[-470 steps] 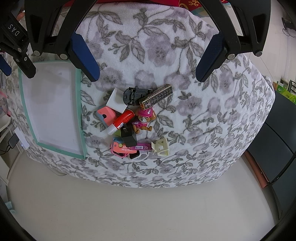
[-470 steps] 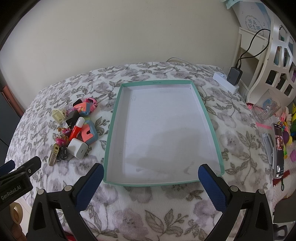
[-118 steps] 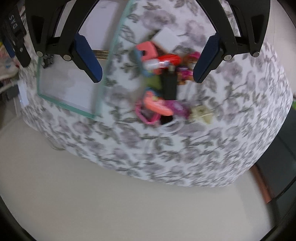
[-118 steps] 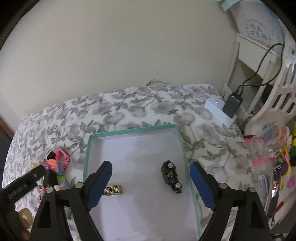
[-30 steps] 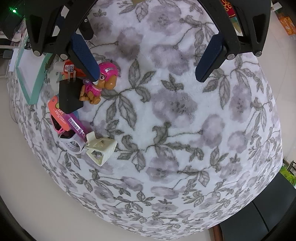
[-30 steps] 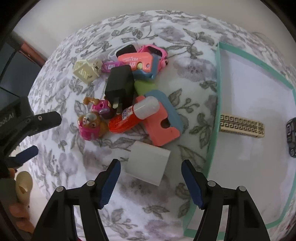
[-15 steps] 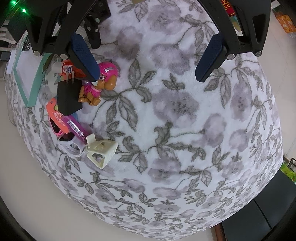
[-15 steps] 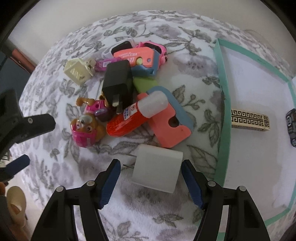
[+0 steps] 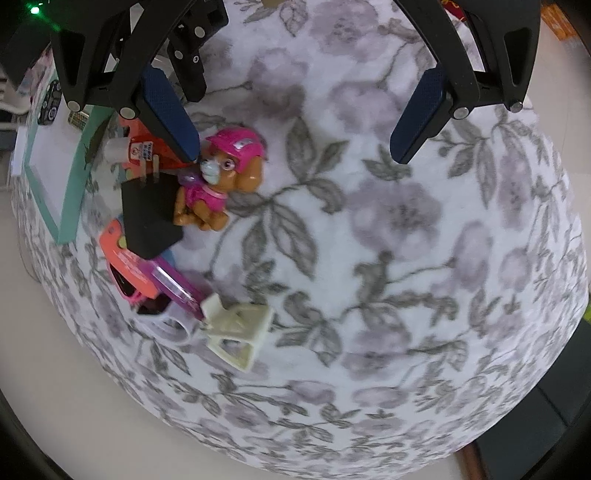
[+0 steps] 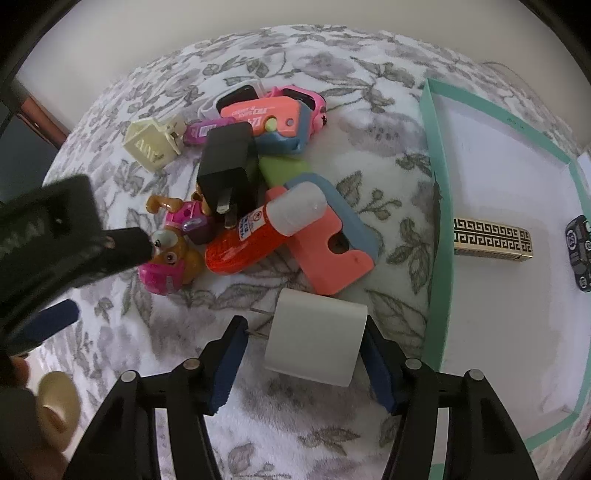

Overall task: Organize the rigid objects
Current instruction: 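Grasp the pink dog figure with the left gripper while the right gripper holds the charger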

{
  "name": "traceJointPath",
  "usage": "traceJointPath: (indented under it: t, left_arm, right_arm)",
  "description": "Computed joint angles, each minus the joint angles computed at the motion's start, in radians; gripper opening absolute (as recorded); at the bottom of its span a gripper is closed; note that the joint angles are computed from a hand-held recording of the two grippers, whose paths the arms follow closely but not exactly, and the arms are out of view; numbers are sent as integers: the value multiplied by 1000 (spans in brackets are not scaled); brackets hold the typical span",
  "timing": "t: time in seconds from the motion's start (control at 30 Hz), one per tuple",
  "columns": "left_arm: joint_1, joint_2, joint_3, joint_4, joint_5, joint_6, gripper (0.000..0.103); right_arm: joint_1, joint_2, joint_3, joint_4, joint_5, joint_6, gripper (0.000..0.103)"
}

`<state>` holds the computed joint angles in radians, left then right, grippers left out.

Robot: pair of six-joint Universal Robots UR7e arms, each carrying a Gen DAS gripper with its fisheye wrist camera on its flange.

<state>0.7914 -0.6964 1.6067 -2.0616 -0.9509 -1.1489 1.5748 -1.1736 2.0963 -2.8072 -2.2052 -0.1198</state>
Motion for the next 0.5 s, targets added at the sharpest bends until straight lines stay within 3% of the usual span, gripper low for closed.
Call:
traceJointPath:
  t: [0.4, 0.47, 0.5]
  left_arm:
    - [31, 49, -1, -161, -40, 133, 102]
    - [26, 54, 8, -189, -36, 145, 96]
    - [25, 56, 8, -198, -34, 155, 87]
  right_arm:
    - [-65, -86, -24, 123, 119, 23, 63]
    - [-70, -88, -24, 126, 130, 25, 63]
    - [-70, -89, -25, 129, 133, 28, 63]
